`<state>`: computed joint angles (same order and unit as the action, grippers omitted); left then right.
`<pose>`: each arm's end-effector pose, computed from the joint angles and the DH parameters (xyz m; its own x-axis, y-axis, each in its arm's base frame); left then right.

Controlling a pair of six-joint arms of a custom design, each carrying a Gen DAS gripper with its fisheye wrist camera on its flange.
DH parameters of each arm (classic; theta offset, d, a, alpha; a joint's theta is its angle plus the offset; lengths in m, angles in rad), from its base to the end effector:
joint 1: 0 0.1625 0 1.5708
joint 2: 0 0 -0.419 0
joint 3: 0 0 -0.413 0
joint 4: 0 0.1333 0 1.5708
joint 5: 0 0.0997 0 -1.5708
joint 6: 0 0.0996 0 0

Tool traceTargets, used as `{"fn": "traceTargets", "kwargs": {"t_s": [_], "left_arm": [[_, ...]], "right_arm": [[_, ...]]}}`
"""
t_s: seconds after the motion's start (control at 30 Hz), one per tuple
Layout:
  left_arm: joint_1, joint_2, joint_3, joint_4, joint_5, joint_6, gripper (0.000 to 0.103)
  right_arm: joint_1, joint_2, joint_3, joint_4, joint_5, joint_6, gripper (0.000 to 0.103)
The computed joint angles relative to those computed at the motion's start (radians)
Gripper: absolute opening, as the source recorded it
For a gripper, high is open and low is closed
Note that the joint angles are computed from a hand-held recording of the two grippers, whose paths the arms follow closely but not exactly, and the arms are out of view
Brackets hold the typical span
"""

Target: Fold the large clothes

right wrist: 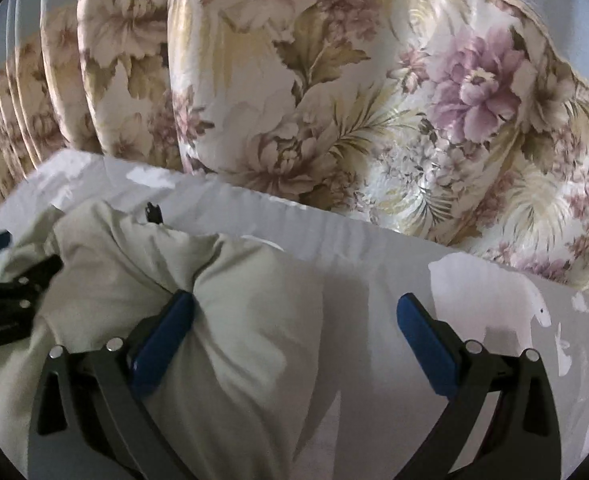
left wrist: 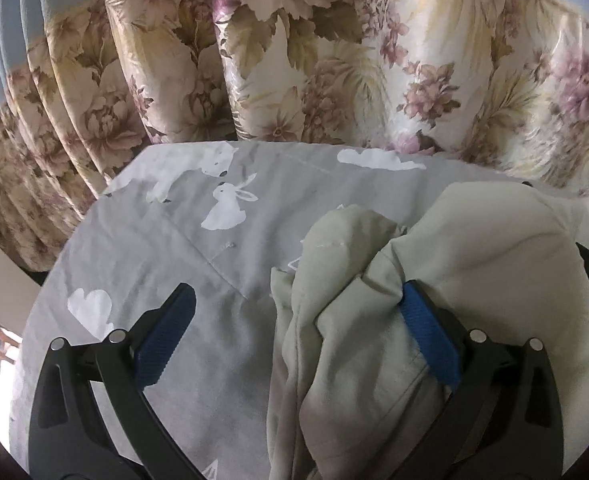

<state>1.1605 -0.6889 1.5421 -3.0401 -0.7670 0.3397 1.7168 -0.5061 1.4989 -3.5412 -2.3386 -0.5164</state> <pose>-0.0977 -0.7387 0.1189 -0.6480 0.1506 -0.7466 0.5743 0.7405 -0.3490 0.1663 -0.6904 0.0623 -0.6517 0.1314 0.7470 -0.4635 0.7106 -0.5293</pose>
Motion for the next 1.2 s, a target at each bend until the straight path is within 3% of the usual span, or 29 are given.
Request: {"fn": "traceTargets", "kwargs": {"t_s": [0.23,0.33,0.43,0.6,0.83,1.03,1.1,1.13,1.2], "left_arm": [[-0.066,-0.209,0.262,-0.068,-0.104,-0.015,0.100],[-0.109,-0.270,0.387,-0.111,-0.137,-0.035,0.100],[-0.131,-0.279,0.449,-0.140,-0.117,-0.049,0.100],[-0.107,-0.270,0.456,-0.090,-0.099,-0.150,0.100],[-0.084,-0.241,0.465,-0.147,-0.111,-0.120,0.100],[-0.075,-0.257,0.454,-0.108,-0.143,-0.135,0.100],[-0.079,-0.303,0.462,-0.084,-0.178,-0.139,0.098],[-0.083,-0.319,0.468,-0.100,-0.190,-0.133,0.099],[-0.094,-0.346,0.452,-0.115,-0.197,-0.113,0.100]], "right_arm": [[0.078,-0.196,0.324,-0.078,0.095,0.138,0.101],[0.092,-0.202,0.393,-0.125,0.091,0.144,0.101],[0.095,-0.189,0.425,-0.155,0.079,0.145,0.101],[0.096,-0.147,0.413,-0.177,-0.002,0.119,0.101],[0.081,-0.081,0.386,-0.259,-0.050,0.033,0.100],[0.057,-0.141,0.413,-0.136,0.021,0.164,0.101],[0.043,-0.213,0.461,-0.059,0.107,0.266,0.100],[0.041,-0.246,0.486,-0.075,0.153,0.281,0.101],[0.053,-0.258,0.491,-0.132,0.159,0.257,0.101]]}}
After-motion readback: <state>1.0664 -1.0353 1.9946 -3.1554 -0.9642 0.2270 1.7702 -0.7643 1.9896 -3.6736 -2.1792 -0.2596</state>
